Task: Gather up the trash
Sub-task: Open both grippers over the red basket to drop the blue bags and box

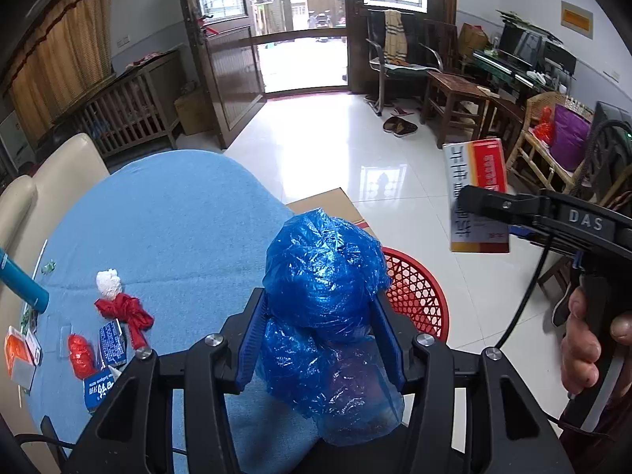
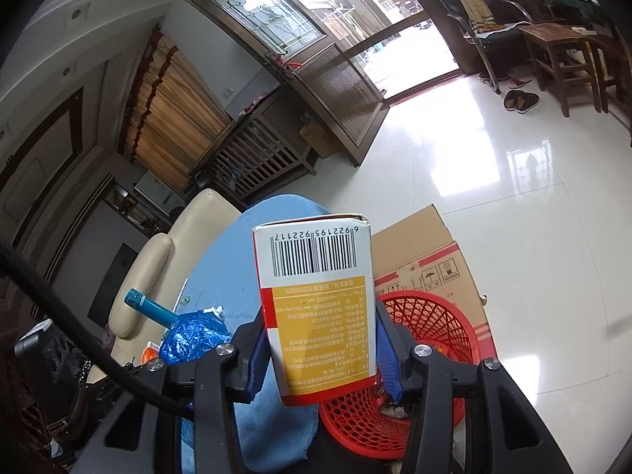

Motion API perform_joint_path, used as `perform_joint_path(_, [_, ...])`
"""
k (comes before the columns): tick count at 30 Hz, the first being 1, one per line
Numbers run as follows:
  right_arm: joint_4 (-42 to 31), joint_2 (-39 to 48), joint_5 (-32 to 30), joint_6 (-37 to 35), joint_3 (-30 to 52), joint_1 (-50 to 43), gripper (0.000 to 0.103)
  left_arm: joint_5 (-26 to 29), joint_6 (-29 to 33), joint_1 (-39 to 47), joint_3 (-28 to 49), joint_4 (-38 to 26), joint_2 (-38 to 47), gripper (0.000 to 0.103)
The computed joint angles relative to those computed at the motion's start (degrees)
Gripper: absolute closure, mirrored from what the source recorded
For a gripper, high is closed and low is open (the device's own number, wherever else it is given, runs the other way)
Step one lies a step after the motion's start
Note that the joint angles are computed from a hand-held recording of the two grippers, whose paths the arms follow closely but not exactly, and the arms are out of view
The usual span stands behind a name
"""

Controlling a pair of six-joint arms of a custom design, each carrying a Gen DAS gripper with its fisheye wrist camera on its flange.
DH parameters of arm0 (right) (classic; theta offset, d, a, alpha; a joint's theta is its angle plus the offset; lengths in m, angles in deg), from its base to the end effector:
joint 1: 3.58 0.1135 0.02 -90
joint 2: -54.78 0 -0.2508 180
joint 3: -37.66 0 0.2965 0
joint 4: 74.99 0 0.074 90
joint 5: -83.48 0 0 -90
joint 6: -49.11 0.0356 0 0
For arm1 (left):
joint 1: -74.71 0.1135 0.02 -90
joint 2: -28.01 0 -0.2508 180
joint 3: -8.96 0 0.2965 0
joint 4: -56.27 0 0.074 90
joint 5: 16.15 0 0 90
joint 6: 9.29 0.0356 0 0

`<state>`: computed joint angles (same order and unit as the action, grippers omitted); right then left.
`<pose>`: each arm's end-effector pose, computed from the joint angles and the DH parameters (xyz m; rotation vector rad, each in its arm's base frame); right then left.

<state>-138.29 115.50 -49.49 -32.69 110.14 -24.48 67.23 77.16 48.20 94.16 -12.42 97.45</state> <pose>0.2421 -0.0665 0.3143 0.2702 2.2892 0.8053 0.2553 -0.1227 0.3416 0.4477 2.4468 -0.0773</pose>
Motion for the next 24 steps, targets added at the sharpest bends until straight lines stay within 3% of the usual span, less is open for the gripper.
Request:
perform_joint_path(6, [0.2,0.6,2.5,0.8,-0.5,1.6,0.052,1.9,0.6,1.1,-0.3,1.4,0.7,0.047])
perform_joint_path(9, [0.9,1.0,2.3,1.0,-1.2,1.9,0.045,1.4,0.7,1.6,-1.2,1.7,0.7,0.047])
perform_joint_path(24, [3.6,-0.7,3.6,1.5,-2.9,3.6,0.045,4.1,1.6,11.1,-11.8,-0.6,-8.4,0.047])
